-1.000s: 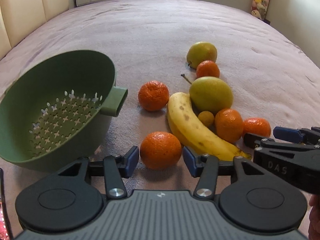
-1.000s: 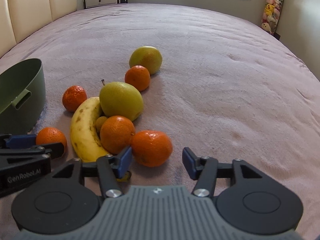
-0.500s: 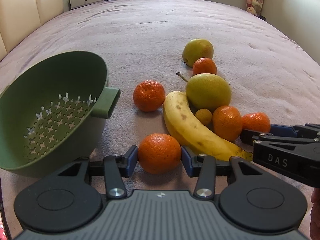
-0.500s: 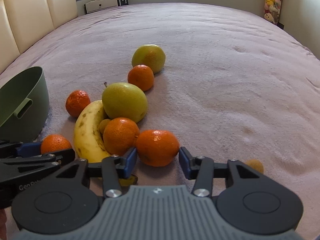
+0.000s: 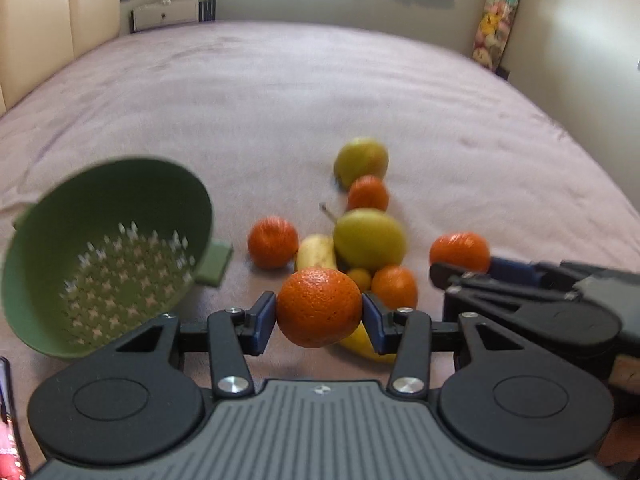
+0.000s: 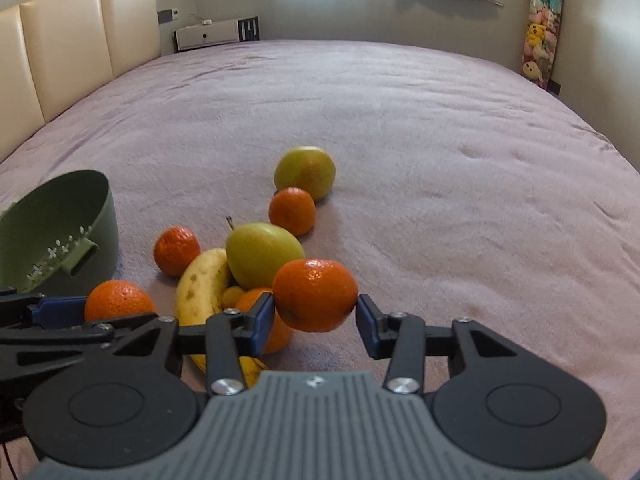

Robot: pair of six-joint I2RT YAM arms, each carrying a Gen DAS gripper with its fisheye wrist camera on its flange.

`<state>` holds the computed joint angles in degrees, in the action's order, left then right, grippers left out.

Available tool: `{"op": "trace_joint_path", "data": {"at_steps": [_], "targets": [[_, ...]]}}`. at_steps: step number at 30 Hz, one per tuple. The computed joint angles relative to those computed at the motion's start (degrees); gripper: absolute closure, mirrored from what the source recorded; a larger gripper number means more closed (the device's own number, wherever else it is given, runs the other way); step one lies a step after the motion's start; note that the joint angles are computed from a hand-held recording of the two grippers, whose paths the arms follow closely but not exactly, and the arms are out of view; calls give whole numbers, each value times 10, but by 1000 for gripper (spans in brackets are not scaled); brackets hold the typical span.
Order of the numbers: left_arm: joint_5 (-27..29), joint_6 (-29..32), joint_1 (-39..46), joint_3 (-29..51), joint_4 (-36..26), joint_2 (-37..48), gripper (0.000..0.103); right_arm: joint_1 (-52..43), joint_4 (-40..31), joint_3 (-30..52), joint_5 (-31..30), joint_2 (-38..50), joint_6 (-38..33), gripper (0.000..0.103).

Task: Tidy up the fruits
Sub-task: 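Carry both held tangerines over the green colander with both tools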

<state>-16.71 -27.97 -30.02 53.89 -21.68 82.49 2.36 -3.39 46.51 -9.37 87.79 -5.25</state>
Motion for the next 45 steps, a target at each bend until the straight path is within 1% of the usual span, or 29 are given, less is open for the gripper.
{"op": "trace_joint_path", "data": {"at_steps": [4, 11, 14, 17, 20, 25, 29, 32, 35, 40, 45], "targets": [[-27, 12, 1, 9, -27, -37, 51, 10, -4, -1, -6, -31, -6, 61], [-44, 36, 46, 36, -74, -87, 51, 66, -14, 18, -24, -58, -23, 61], [-43, 54, 75, 53, -101, -89, 51, 98, -22, 32, -27, -61, -42, 61], [-29, 62, 108, 59, -117, -89, 51, 123, -40, 59, -35, -49, -59, 61], [-23, 75, 132, 63, -126, -77, 51, 146, -63, 94, -39, -25, -84, 61], [-48, 100, 155, 70, -142, -52, 51, 176, -95, 149, -43, 23, -132, 62], [-45, 99, 173, 77, -158, -32, 51, 196, -122, 193, -45, 68, -178, 62], [-53, 104, 181, 73, -156, -21, 51, 202, -150, 235, -54, 111, -209, 62], [-31, 95, 201, 81, -169, 1, 51, 203, -195, 285, -68, 156, -240, 62], [-10, 82, 219, 91, -182, 33, 51, 211, -259, 357, -64, 214, -296, 62], [-3, 79, 234, 96, -187, 56, 51, 215, -297, 397, -68, 250, -317, 62]]}}
